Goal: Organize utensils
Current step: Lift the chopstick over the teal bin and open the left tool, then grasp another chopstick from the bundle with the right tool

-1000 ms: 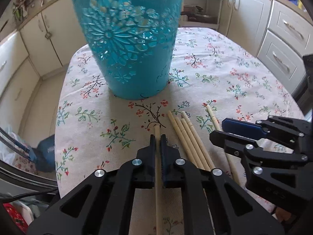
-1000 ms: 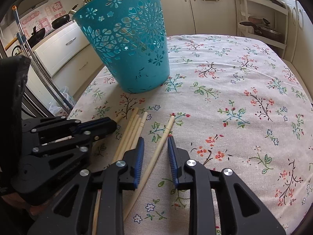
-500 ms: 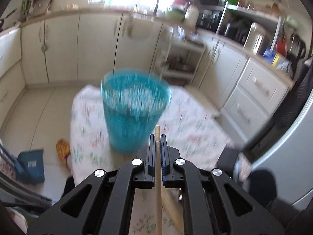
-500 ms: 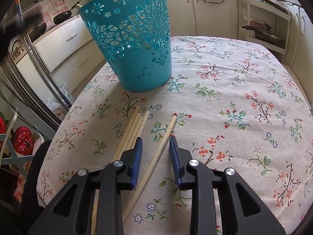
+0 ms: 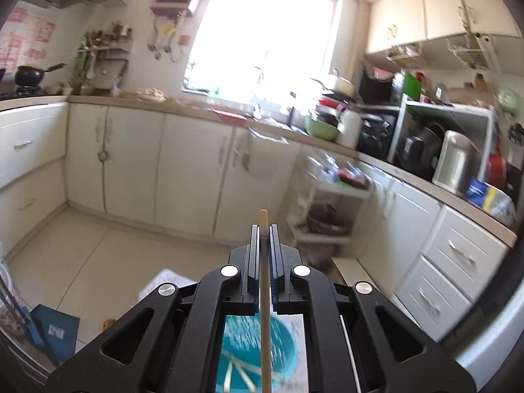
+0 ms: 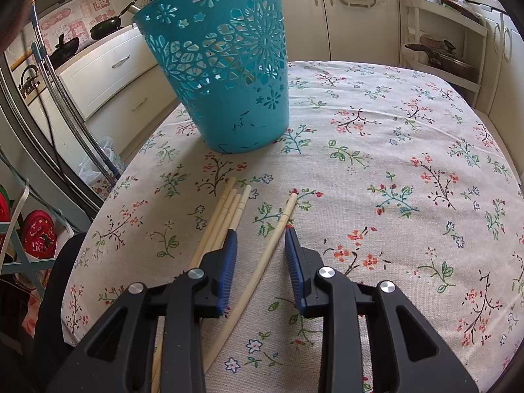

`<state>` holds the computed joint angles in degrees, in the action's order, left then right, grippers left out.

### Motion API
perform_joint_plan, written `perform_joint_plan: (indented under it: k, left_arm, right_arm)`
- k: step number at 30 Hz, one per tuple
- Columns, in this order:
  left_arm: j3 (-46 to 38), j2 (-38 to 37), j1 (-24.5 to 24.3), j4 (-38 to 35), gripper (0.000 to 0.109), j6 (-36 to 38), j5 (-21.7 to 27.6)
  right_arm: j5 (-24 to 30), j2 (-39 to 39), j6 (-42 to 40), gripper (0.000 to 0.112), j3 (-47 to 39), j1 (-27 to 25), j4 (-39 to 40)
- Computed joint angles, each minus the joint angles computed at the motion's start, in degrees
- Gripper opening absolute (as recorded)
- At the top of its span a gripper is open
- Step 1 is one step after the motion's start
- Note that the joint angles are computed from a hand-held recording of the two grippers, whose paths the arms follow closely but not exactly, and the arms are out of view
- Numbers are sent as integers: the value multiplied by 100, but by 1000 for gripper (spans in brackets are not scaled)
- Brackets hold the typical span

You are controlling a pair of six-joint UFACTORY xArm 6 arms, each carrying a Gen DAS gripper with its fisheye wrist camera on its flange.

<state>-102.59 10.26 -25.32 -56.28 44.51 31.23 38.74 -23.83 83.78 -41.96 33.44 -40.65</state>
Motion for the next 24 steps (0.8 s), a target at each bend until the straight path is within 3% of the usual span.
perform_joint_plan:
  k: [5, 11, 16, 19, 21, 24]
  left_arm:
    - [-661, 794, -276, 817, 5, -862, -719]
    - [-521, 1029, -380, 1235, 5, -1130, -1115]
    - [-16, 793, -357, 1299, 5, -944, -1073]
    - [408, 527, -303, 1421, 6, -687, -797]
    - [774, 288, -251, 1426, 14, -478, -726]
    - [1492, -190, -164, 1222, 38, -116, -995]
  right_arm:
    - [5, 32, -28, 33, -29, 10, -4]
    - [-37, 27, -25, 34, -16, 3, -4]
    - [-59, 26, -35, 34, -10, -6, -1]
    - [-52, 31, -32, 34, -15, 0, -7]
    - [-37, 32, -35, 34, -21, 8, -9]
    - [-112, -9, -18, 34, 29, -25, 8]
